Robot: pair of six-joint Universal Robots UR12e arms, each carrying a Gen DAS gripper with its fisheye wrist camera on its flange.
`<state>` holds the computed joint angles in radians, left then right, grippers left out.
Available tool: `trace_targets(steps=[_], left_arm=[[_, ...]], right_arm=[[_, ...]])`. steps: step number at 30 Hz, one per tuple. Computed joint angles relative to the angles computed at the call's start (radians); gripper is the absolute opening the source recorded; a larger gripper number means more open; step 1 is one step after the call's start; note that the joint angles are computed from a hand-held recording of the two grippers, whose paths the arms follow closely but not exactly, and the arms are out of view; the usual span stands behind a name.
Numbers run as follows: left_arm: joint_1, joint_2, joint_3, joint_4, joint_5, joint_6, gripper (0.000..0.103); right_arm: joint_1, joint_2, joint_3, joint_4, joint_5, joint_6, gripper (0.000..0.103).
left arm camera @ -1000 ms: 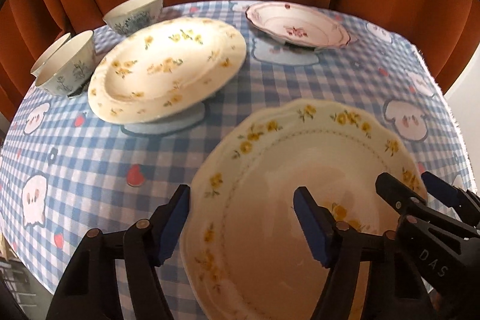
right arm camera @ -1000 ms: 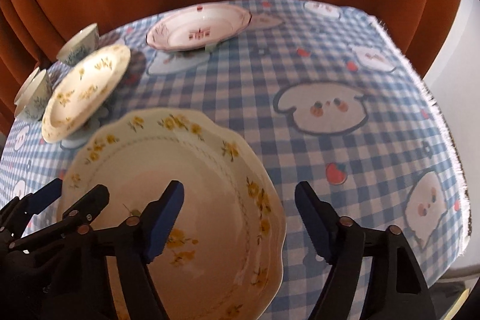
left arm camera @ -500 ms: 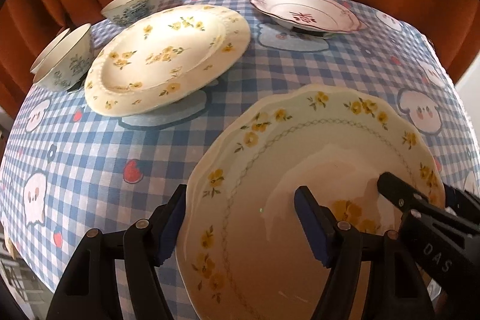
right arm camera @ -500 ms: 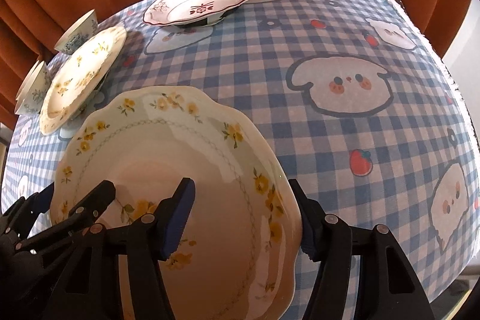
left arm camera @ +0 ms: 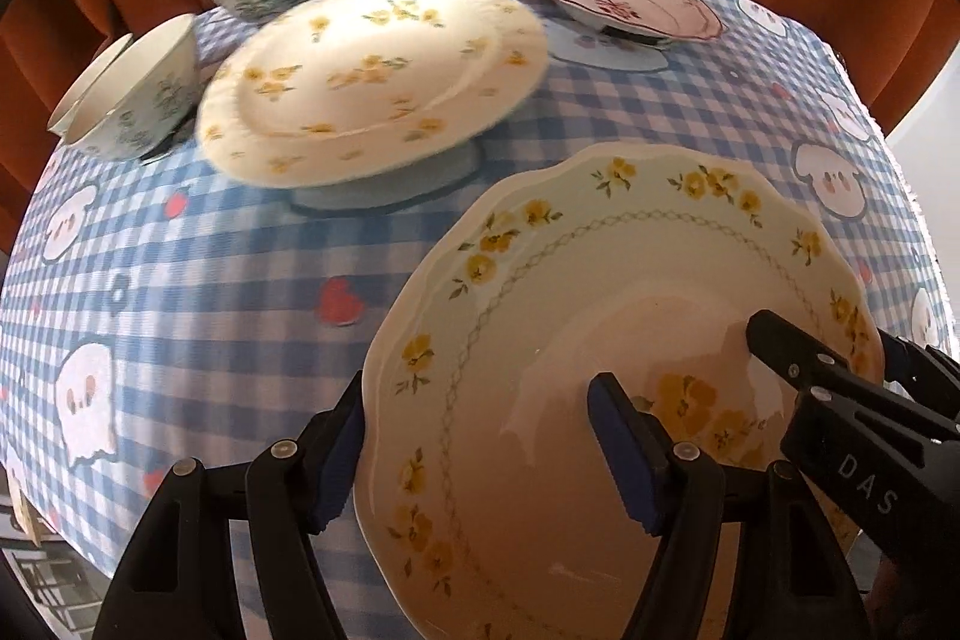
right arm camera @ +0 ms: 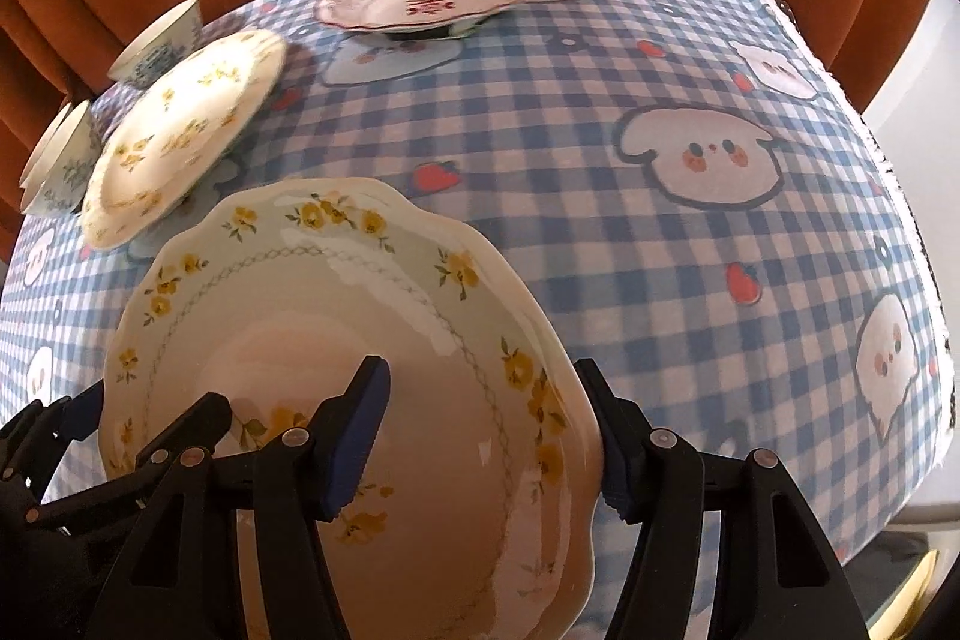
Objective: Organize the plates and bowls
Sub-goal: 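Lift the held plate and carry it toward the other yellow-floral plate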
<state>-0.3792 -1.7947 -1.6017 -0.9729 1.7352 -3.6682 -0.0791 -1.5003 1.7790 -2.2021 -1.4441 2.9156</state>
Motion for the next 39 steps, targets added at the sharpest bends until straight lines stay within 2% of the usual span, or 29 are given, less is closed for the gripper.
trace_targets(steps=[13, 17, 32, 39], left_arm=[[0.097, 0.147, -0.144, 0.038, -0.043, 0.129, 0.071], [0.128, 0.168, -0.166, 0.043, -0.054, 0.148, 0.071], [0.276, 0.272, -0.275, 0.043, -0.09, 0.284, 0.071], [0.332, 0.302, -0.306, 0.046, -0.093, 0.328, 0.071]], right_arm=[[0.122, -0.041, 0.021, -0.015, -0.052, 0.136, 0.065], [0.158, -0.041, 0.02, -0.019, -0.061, 0.167, 0.065], [0.319, 0.006, -0.014, -0.023, -0.093, 0.331, 0.065], [0.374, 0.04, -0.045, -0.006, -0.09, 0.37, 0.065]])
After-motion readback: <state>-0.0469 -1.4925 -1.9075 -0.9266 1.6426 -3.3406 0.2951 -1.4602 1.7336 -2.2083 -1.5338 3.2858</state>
